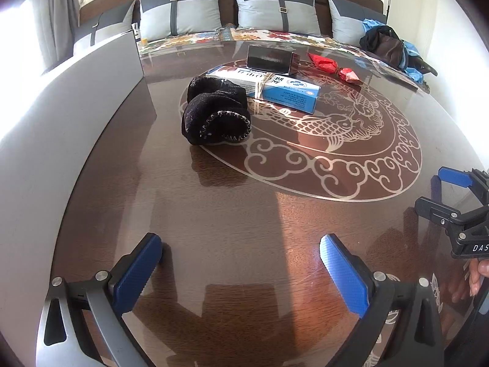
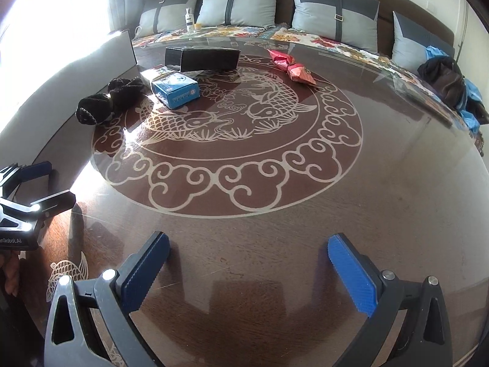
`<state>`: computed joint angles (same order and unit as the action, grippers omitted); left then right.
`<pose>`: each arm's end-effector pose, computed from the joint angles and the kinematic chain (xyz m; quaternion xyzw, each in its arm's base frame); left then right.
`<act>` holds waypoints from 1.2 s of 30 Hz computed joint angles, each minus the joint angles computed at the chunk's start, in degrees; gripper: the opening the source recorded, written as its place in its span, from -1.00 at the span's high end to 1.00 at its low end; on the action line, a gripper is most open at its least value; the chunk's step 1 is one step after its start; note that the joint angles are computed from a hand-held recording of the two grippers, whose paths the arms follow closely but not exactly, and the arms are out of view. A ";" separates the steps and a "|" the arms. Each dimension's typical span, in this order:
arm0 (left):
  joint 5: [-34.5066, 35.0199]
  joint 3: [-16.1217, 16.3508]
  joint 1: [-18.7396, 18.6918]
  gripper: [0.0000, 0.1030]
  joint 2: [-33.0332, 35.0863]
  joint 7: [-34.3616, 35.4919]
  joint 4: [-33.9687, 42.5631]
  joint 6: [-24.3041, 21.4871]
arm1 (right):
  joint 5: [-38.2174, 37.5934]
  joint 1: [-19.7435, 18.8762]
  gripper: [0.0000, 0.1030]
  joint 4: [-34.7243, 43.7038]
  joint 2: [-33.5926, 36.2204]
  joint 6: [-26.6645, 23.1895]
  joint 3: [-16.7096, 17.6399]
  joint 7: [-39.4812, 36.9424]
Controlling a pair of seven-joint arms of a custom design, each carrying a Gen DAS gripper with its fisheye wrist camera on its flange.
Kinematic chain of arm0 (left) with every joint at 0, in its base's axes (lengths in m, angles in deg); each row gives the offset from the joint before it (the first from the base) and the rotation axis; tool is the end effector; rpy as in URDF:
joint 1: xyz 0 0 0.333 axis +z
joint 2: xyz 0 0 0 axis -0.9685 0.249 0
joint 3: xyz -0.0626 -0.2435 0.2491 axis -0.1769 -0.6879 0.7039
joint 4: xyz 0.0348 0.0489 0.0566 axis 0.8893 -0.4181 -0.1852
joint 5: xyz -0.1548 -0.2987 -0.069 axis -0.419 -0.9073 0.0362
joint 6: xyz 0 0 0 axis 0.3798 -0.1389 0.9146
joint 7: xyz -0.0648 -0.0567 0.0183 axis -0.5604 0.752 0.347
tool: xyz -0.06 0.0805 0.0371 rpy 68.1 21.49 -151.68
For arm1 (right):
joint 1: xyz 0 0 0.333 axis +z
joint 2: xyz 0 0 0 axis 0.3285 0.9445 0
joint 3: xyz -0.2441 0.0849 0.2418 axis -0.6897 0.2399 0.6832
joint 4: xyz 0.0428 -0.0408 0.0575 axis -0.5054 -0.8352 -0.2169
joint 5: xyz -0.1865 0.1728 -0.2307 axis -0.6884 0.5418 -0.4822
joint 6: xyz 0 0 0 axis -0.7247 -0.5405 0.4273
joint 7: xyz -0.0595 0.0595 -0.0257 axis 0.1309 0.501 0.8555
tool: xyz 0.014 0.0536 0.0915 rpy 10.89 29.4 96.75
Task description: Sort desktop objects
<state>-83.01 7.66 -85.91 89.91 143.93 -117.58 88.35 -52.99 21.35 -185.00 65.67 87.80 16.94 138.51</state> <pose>0.7460 -0.1992 0.4028 -0.4936 0.8153 -0.2601 0.1548 0.6330 0.0300 0.4534 -0.6673 0.6814 -0.2202 0.2045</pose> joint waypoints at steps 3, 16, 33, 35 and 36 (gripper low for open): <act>0.04 -0.02 0.02 -1.00 0.02 -0.02 0.04 -0.03 | -0.02 0.04 -1.00 0.04 0.05 0.12 0.02 0.11; 0.25 0.07 -0.04 -1.00 0.01 -0.20 0.00 0.08 | -0.28 0.06 -1.00 0.04 0.10 0.36 0.00 0.55; 0.25 0.05 -0.01 -1.00 0.04 -0.20 0.02 0.08 | -0.23 0.00 -1.00 -0.08 0.03 0.43 0.05 0.47; 0.26 0.04 -0.01 -1.00 0.08 -0.17 0.11 0.04 | -0.24 0.01 -1.00 -0.08 0.03 0.44 0.05 0.48; 0.25 0.04 0.00 -1.00 0.05 -0.16 0.04 0.08 | -0.23 0.01 -1.00 -0.08 0.03 0.44 0.05 0.48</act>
<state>-82.76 7.70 -85.92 89.96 143.77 -117.54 88.43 -53.22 21.36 -185.08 65.70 88.24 17.00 138.99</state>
